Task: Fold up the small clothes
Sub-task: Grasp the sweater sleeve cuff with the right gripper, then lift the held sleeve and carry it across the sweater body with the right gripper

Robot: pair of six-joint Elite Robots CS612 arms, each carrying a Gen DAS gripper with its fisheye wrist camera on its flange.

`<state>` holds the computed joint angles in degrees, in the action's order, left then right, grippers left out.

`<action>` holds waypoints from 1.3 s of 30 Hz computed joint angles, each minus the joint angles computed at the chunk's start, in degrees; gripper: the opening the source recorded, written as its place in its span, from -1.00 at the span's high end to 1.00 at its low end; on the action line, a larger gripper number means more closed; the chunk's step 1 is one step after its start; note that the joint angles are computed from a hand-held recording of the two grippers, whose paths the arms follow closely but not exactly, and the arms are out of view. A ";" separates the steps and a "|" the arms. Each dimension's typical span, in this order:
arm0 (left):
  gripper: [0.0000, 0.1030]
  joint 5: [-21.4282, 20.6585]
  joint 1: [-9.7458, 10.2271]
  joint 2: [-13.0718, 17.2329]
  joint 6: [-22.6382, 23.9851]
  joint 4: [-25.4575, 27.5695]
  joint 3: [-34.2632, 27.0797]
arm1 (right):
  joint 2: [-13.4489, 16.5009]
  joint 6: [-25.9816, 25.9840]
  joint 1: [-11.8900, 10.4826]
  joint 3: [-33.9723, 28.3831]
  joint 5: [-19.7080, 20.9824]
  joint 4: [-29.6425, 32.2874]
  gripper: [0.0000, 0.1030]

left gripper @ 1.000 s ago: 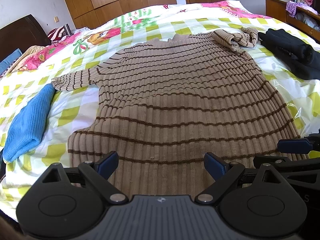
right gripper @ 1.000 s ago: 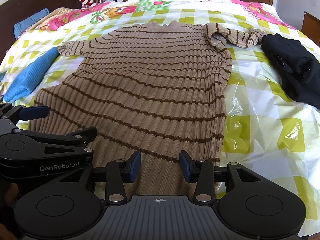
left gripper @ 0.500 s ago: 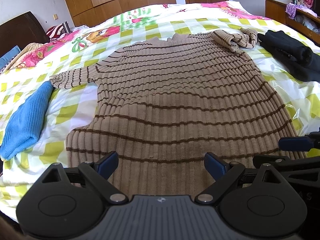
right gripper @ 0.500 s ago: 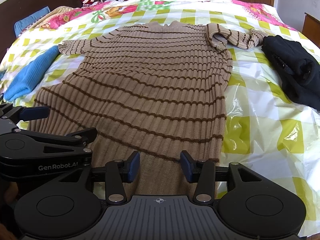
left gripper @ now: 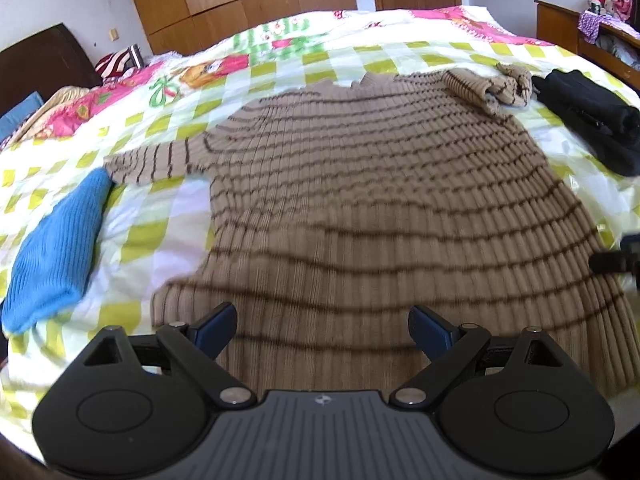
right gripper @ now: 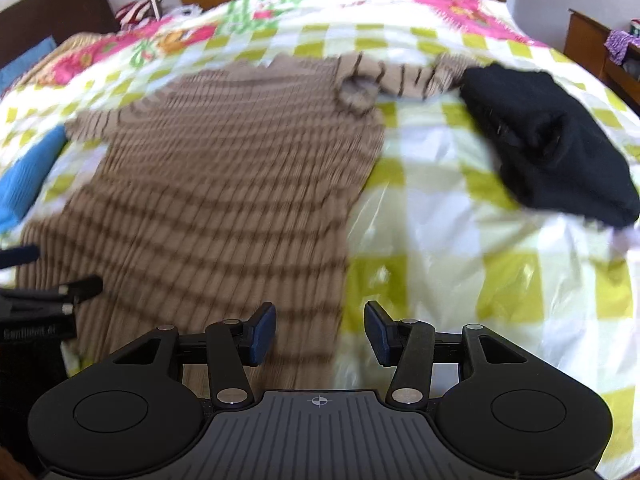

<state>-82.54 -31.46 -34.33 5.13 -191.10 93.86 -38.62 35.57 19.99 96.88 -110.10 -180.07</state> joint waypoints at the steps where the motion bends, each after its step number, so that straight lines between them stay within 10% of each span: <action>1: -1.00 -0.27 -0.03 0.15 0.36 0.02 -0.55 | 0.05 -0.18 -0.37 -0.14 -0.34 -0.83 0.06; 8: -1.00 -2.51 -0.72 2.42 3.46 0.98 -7.03 | 1.30 5.86 -6.64 -2.55 1.36 -7.85 -0.08; 19: -1.00 -7.27 -2.06 9.47 6.10 7.80 -21.31 | 8.61 12.97 -12.63 -15.95 -2.13 -1.29 -0.08; 21: -1.00 -8.32 -2.09 10.05 6.07 8.72 -22.33 | 9.84 13.48 -12.85 -17.84 -4.91 0.22 0.01; 24: -1.00 -8.98 -2.31 10.66 6.67 9.60 -23.32 | 11.11 13.48 -13.47 -19.86 -6.78 2.99 0.69; 29: -1.00 -10.34 -2.70 11.51 7.51 9.96 -25.00 | 10.04 15.78 -15.22 -16.92 -4.82 -2.94 0.86; 35: -1.00 -13.89 -3.64 13.51 7.31 8.16 -28.94 | 6.27 15.56 -15.58 -9.68 -12.92 -16.10 0.86; 39: -1.00 -17.26 -4.53 15.15 7.78 11.08 -32.51 | 5.03 16.85 -16.65 -7.06 -14.42 -12.19 0.86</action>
